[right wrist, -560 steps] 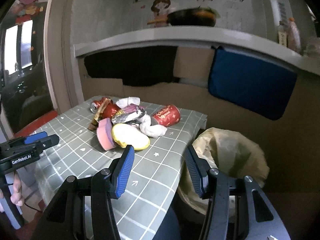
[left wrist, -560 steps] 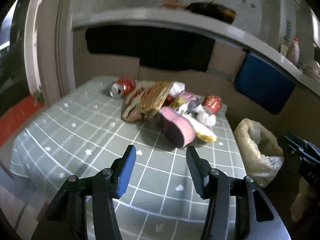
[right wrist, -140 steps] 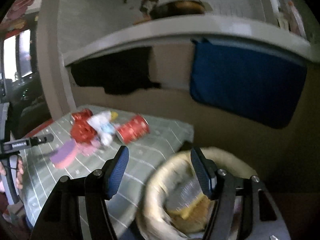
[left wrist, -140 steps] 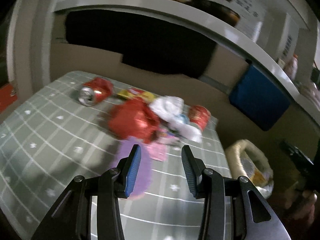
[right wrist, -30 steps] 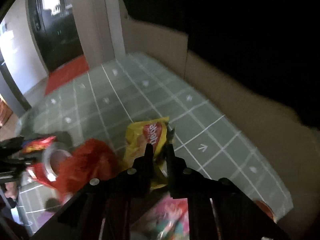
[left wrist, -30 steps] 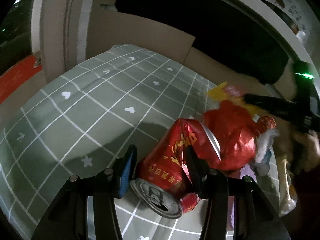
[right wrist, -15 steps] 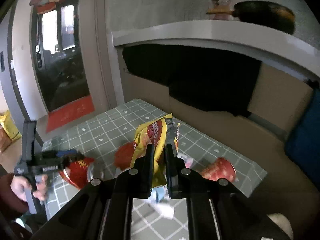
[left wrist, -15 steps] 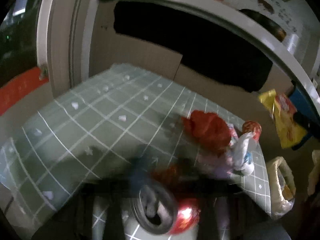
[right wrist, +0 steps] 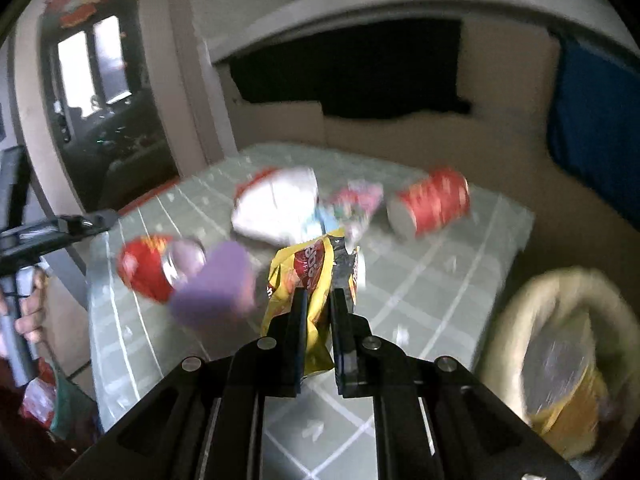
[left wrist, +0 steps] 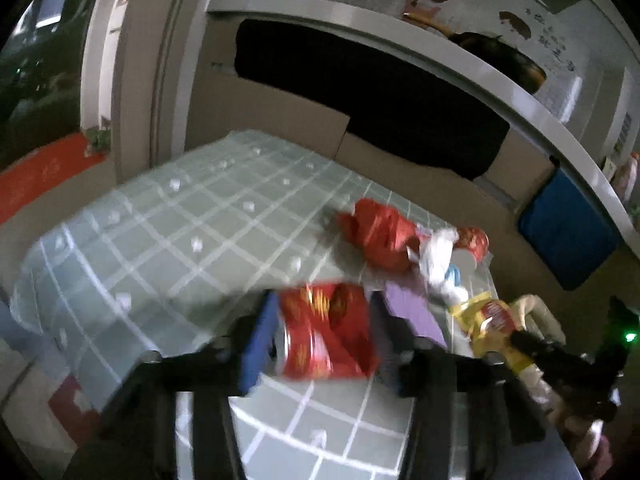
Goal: Collect trash
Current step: 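Lift the can and chip packet up off the table with both tools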
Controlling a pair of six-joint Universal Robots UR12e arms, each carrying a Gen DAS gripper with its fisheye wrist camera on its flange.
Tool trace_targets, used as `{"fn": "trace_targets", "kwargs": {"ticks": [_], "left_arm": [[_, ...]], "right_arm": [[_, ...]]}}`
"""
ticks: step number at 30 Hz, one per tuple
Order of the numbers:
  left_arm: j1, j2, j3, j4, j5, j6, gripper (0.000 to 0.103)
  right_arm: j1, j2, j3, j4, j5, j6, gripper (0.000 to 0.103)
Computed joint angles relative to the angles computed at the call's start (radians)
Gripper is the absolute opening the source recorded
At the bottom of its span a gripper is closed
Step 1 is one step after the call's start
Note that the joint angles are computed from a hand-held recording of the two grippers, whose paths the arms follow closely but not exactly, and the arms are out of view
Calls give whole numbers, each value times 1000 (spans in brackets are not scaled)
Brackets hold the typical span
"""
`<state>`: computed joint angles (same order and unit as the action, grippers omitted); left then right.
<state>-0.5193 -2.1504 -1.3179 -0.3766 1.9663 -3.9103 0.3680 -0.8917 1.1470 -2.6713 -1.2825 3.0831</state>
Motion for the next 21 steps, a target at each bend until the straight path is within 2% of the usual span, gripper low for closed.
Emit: {"fn": "trace_targets", "kwargs": {"ticks": [2,3,4,7,10,12,18,21], "left_arm": [[1,-3,-9,-13,-17,-46,51],[2,-8,-7,-32,-20,-77,51],[4,-13,-5,-44,-21,-98,51],[11,-35,23,-97,-5,-130,51],[18,-50,42,-125,-28,-145,52],[22,-53,37,-103,-36,-153,52],[26,-53,39,-110,-42,-164,53],[25,-57,46,-118,-33,-156,54]], "right_arm": [[1,1,13,20,5,16,27],[4,4,10,50,-2,13,42],[6,5,11,59,-6,10,46],[8,12,6,74,-15,-5,47],[3,20,-1,104,6,6,47],[-3,29,-12,123,36,23,47],[-16,49,-62,200,97,67,49],[-21,57,-82,230,130,93,54]]}}
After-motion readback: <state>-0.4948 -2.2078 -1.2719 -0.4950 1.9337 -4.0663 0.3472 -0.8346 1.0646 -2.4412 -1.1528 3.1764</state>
